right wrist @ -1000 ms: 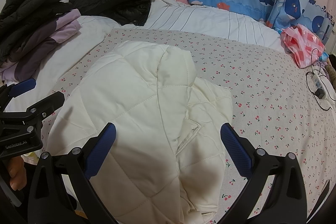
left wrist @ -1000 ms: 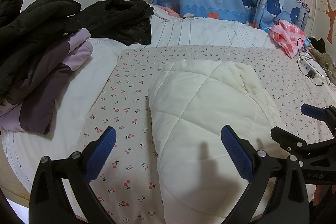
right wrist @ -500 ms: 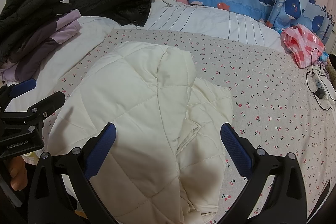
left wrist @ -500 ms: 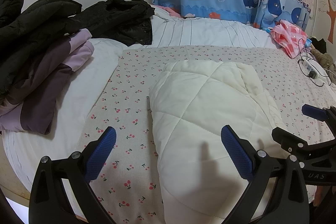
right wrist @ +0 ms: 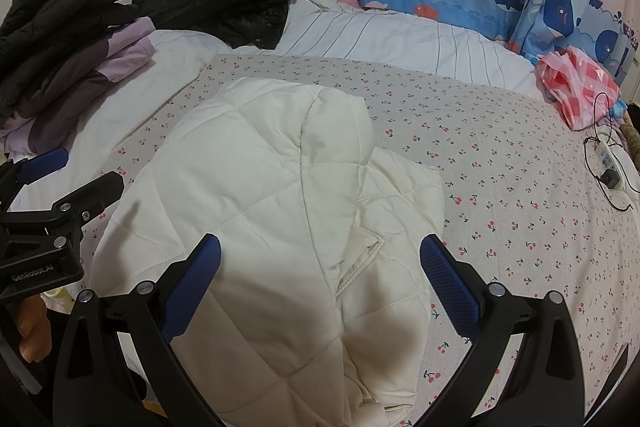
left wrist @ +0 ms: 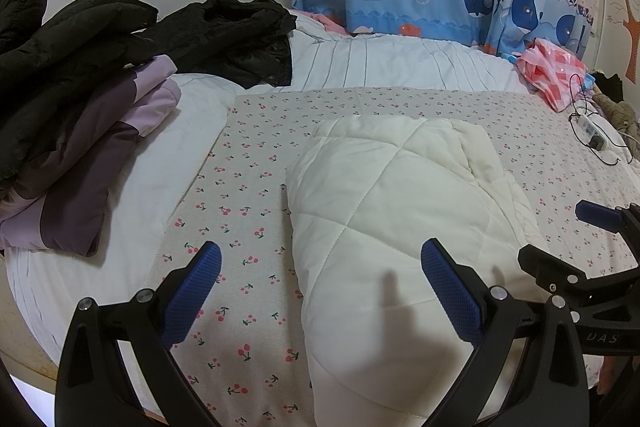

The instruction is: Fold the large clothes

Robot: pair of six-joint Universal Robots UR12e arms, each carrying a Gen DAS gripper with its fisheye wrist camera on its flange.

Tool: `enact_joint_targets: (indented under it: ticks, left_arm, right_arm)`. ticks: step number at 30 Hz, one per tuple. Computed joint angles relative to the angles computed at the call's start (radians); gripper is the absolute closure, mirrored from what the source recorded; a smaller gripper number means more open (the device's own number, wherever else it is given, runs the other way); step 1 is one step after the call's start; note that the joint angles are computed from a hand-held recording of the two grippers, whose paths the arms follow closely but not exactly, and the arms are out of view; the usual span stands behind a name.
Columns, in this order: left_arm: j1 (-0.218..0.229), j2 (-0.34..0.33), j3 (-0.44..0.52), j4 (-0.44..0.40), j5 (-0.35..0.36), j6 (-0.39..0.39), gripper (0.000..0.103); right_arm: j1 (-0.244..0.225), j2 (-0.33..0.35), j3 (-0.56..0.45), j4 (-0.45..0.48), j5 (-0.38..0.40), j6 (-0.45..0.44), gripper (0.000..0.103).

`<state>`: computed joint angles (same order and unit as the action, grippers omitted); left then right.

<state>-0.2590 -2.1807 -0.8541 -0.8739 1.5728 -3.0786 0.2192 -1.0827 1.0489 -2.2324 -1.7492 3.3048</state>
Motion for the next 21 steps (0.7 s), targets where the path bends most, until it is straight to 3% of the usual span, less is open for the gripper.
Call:
enact_joint_targets:
  ticks: [21]
  left_arm:
    - [-0.006,0.007,-0.011,0.036,0.034,-0.037,0.007]
  right_arm:
    - [0.0,0.002,-0.002,0.001,0.0,0.002,0.007]
